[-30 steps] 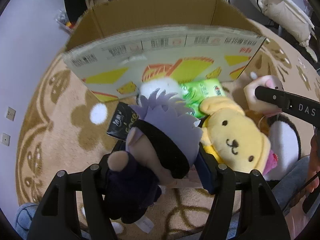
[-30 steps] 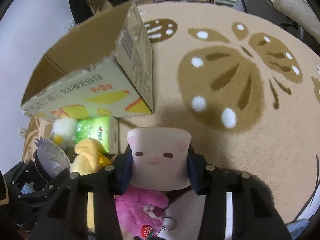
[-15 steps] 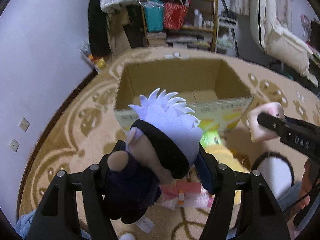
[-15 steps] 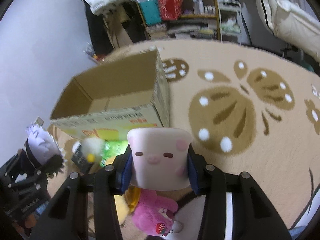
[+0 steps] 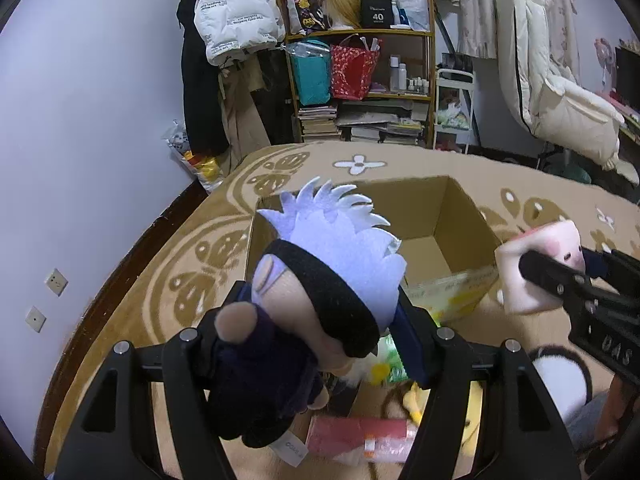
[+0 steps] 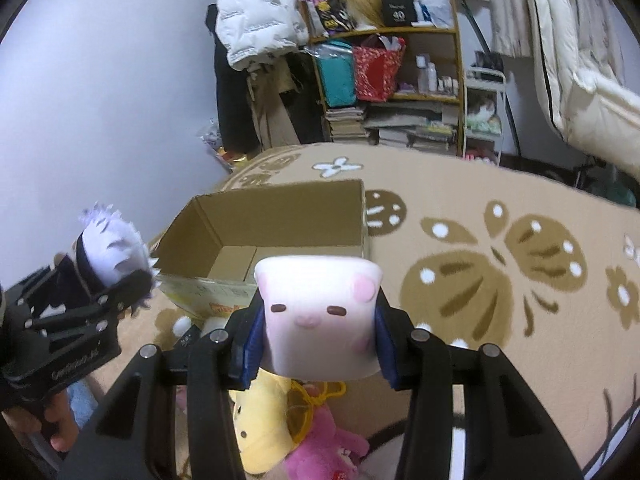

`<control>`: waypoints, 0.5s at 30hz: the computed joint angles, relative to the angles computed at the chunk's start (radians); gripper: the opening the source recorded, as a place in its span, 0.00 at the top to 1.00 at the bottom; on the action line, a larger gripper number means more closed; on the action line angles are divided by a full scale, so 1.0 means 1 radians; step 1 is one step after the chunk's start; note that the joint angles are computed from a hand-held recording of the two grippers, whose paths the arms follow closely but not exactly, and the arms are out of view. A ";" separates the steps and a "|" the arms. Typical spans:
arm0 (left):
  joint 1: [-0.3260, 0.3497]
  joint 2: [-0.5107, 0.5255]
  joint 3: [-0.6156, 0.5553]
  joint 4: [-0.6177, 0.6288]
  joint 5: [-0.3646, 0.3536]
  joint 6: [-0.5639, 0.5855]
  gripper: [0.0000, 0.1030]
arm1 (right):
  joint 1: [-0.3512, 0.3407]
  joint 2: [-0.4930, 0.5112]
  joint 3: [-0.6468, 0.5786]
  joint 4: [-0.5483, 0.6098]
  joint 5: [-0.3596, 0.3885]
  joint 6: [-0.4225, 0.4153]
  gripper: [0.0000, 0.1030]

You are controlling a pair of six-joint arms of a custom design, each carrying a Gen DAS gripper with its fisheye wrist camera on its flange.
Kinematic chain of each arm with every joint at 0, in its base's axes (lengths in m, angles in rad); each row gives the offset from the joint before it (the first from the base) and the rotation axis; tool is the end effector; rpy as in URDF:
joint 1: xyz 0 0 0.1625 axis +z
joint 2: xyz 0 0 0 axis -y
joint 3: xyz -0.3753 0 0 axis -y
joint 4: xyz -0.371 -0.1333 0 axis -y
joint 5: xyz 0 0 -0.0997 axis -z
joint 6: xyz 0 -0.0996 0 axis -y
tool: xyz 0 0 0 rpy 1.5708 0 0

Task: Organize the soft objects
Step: 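Lift both plushes and drop them into the cardboard box, opening both grippers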

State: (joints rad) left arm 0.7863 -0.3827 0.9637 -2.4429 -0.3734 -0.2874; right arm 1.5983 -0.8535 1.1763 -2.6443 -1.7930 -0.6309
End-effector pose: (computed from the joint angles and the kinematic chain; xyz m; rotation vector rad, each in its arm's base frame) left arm -0.3799 -0.7006 0.0928 0.3056 2.0377 -0.9727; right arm 0.1316 -0.7344 0.3246 0.7255 -2.4737 0.8836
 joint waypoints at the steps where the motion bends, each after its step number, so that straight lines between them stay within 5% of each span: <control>1: 0.003 0.008 -0.016 -0.005 0.002 0.010 0.36 | 0.004 0.005 -0.005 -0.008 0.001 -0.010 0.52; 15: 0.047 0.107 -0.229 0.047 -0.010 0.067 0.35 | 0.030 0.105 -0.131 0.049 0.018 -0.072 0.52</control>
